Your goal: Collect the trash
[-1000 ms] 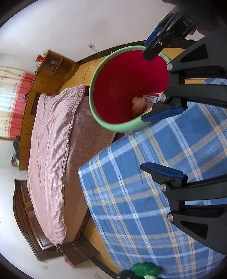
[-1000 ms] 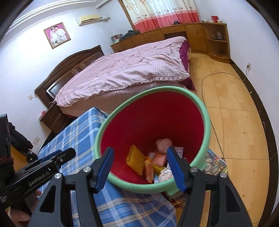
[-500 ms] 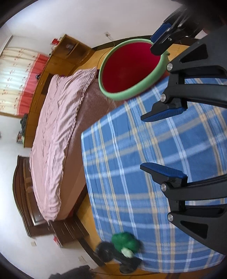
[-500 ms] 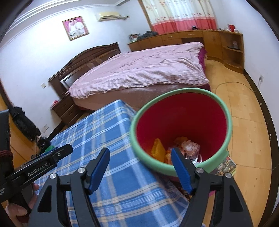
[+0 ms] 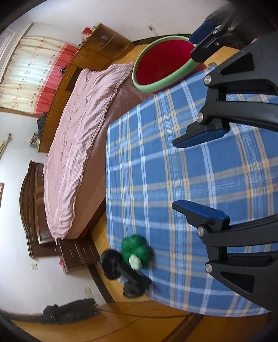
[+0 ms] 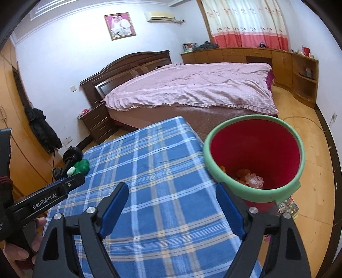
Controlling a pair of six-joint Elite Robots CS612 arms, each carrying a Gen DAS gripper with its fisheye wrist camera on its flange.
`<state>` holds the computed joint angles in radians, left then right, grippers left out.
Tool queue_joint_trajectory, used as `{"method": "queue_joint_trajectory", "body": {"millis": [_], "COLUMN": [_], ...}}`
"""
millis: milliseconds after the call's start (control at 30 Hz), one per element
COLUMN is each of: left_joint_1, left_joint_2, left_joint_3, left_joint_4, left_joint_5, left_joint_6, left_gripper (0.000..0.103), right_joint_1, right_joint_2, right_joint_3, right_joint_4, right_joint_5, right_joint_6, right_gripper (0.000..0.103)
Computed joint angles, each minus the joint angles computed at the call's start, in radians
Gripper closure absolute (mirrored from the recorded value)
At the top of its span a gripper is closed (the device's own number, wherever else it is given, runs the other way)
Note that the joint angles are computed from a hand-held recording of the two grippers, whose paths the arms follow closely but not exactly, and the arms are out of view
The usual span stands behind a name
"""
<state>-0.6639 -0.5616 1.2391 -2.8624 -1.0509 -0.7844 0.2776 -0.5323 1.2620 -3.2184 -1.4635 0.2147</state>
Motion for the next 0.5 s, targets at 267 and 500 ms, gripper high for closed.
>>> {"method": "queue_joint_trajectory", "body": {"millis": [267, 500], "left_joint_1": [-0.013, -0.025], "left_joint_2": [-0.028, -0.042], "left_joint_3": [0.07, 0.111], "left_joint_4": [-0.04, -0.07], "left_joint_5": [0.054, 0.101], "left_joint_6": [-0.037, -0.051], "left_gripper": [0.05, 0.049], "right_joint_1": [0.018, 0.022], "right_joint_2": [-0.014, -0.023], "right_joint_3": [0.034, 0.061], "right_joint_4": [-0.033, -0.08], "right_joint_5": [-0.016, -0.02], "right_joint_6": [-0.03, -0.027], "right_gripper": [0.015, 0.012]}}
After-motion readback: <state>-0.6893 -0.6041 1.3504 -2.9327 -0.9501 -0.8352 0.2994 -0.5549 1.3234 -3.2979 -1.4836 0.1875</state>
